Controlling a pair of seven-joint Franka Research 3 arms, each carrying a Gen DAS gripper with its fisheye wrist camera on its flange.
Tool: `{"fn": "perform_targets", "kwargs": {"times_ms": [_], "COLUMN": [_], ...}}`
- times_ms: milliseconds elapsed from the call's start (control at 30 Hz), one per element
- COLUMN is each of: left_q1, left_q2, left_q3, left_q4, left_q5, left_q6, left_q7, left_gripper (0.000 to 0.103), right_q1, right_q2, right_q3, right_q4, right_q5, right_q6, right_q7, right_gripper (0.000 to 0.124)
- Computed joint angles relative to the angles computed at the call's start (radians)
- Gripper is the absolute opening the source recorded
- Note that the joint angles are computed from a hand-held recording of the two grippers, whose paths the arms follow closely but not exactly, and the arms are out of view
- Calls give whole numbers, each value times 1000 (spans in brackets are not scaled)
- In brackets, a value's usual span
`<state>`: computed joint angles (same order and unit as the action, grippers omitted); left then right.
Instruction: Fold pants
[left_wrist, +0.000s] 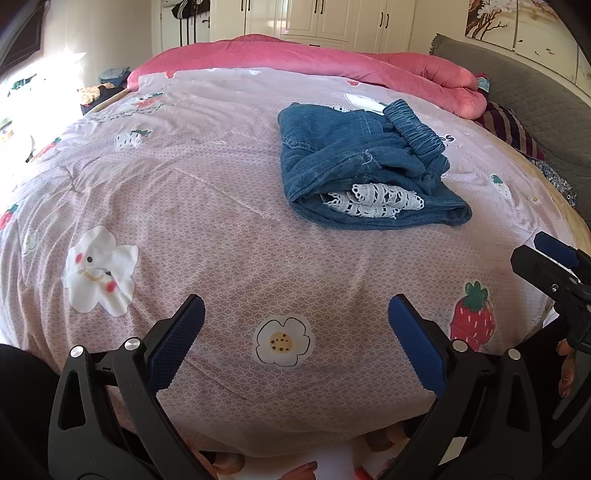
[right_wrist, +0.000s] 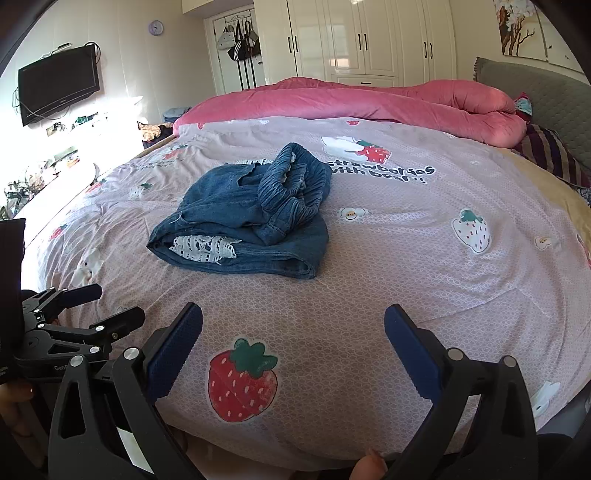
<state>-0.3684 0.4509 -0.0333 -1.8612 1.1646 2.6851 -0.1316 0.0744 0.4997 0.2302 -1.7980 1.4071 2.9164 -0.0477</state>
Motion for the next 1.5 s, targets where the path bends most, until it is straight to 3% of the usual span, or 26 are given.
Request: {"fn": "perform_targets", "kwargs": {"times_ms": [1500], "left_q1": [-10], "left_q2": [-8], "left_q3": [-13], "left_q4": [8], "left_q5": [11], "left_q6": [-70], "left_q7": [25], "left_gripper": [94], "right_q1": [-3], "right_q2": [17], "right_q3": [13], "right_q4": [9], "right_q5": [-6], "right_q6": [39], "right_q7": [-10], "right_gripper": [99]}}
